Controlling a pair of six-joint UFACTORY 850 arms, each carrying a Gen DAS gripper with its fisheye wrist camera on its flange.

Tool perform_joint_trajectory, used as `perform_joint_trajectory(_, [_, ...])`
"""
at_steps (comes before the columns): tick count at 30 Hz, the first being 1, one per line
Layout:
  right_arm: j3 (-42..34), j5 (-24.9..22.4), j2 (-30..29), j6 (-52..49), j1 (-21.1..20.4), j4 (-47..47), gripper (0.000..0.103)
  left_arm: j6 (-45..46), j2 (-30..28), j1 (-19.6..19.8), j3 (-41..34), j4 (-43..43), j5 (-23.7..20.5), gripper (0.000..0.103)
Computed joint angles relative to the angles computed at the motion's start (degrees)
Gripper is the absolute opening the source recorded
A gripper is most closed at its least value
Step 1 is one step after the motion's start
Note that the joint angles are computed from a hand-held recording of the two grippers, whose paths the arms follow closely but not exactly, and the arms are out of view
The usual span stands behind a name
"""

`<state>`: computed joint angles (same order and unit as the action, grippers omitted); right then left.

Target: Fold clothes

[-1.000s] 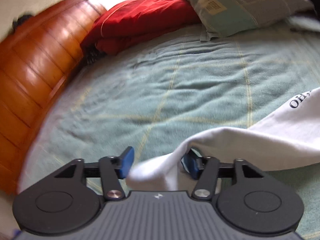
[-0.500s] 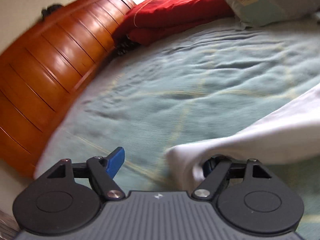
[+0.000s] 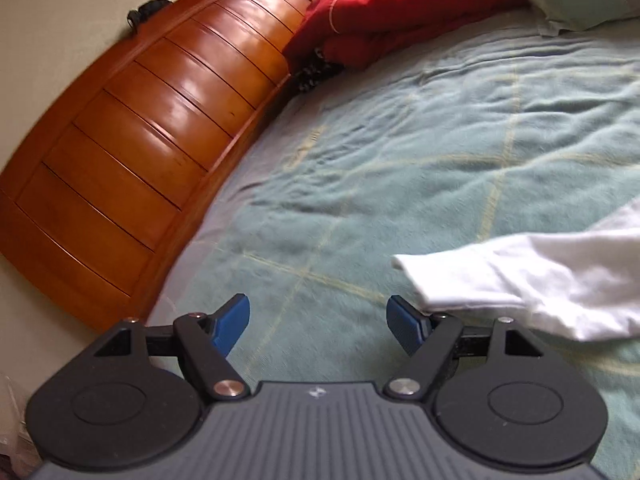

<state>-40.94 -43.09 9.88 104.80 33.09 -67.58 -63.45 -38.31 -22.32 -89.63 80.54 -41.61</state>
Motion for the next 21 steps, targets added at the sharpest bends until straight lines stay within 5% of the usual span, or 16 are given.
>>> perform_joint_trajectory(10, [3.4,-1.8,4.1,-2.6,-0.7,3.6,0.103,19.3,6.6,-5.7,6.9,-18.6,15.3,0.079])
perform_joint_trajectory(21, [11.8,-2.7,13.6,-9.4,-1.1,14.5,0.103,48.8,11.8,-17.5,11.5,-44.1,25.7,0.082])
